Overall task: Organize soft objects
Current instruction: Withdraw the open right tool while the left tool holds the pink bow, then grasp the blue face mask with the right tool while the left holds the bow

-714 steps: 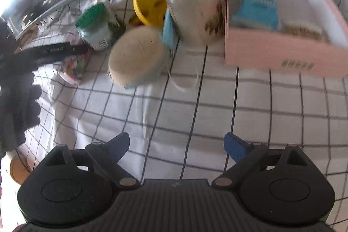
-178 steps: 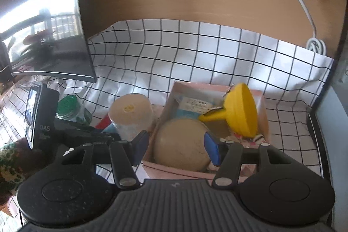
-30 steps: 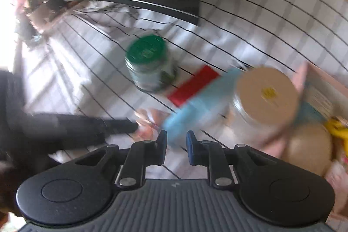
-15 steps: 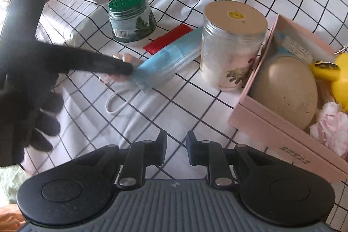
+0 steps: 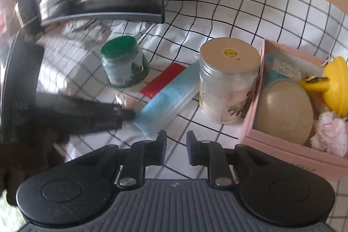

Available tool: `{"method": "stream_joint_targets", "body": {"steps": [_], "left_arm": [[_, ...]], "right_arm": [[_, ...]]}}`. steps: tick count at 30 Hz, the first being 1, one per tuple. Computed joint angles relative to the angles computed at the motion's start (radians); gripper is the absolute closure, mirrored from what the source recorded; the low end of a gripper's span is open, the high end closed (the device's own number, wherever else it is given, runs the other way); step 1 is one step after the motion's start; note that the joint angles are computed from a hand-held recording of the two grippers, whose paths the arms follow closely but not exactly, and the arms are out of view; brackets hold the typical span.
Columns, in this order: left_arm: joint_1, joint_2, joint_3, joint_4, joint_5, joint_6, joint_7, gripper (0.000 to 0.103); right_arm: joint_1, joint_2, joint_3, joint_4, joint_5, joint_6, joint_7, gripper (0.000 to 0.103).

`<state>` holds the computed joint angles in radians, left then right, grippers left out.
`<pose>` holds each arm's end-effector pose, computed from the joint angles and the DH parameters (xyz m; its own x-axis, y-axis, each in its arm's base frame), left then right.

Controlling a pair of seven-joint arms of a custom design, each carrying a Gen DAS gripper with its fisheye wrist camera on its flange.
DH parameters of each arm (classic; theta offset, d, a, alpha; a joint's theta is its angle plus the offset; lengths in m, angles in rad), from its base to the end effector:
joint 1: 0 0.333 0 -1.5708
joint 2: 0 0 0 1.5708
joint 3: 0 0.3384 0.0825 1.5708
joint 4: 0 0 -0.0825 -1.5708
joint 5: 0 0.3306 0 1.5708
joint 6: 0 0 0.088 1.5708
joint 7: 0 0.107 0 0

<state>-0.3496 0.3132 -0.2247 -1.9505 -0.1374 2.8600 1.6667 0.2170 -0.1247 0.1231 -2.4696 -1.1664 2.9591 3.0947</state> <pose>0.5336 -0.3192 0.4461 -0.5236 -0.8434 0.1203 -0.7350 0.3758 -0.5644 0.3930 0.2058 0.4397 -0.0416 -0.9937 -0.1044 -0.7370 0.1011 -0.6683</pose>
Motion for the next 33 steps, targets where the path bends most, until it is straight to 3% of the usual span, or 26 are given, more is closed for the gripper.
{"method": "stream_joint_targets", "body": {"steps": [2,4,7,9,12,19,26,30,33], "left_arm": [[0.02,0.0,-0.02,-0.001,-0.016,-0.003,0.047,0.078],[0.038,-0.003,-0.04,-0.018,-0.039,0.019,0.099,0.084],[0.139,0.0,-0.143,-0.012,-0.205,-0.016,0.261,0.087],[0.181,-0.007,-0.169,-0.006,-0.314,-0.052,0.338,0.087],[0.209,-0.032,-0.167,-0.021,-0.413,-0.051,0.442,0.087],[0.24,-0.07,-0.12,0.016,-0.578,-0.137,0.627,0.088],[0.244,-0.093,-0.08,0.027,-0.7,-0.213,0.781,0.087],[0.237,-0.094,-0.056,0.029,-0.72,-0.251,0.795,0.088],[0.234,-0.09,-0.047,0.032,-0.727,-0.263,0.795,0.088]], "right_arm": [[0.007,0.021,0.009,0.019,0.015,-0.026,0.031,0.076],[0.018,0.041,0.017,0.042,-0.004,-0.065,0.091,0.075],[0.041,0.077,0.015,0.086,-0.06,-0.109,0.185,0.075],[0.063,0.11,0.01,0.128,-0.079,-0.146,0.234,0.075],[0.097,0.18,-0.008,0.202,-0.096,-0.178,0.294,0.074],[0.182,0.322,-0.054,0.375,-0.07,-0.316,0.331,0.074],[0.252,0.398,-0.083,0.47,0.06,-0.484,0.309,0.074],[0.256,0.384,-0.103,0.429,0.001,-0.447,0.416,0.069],[0.242,0.383,-0.103,0.424,-0.013,-0.413,0.394,0.069]]}}
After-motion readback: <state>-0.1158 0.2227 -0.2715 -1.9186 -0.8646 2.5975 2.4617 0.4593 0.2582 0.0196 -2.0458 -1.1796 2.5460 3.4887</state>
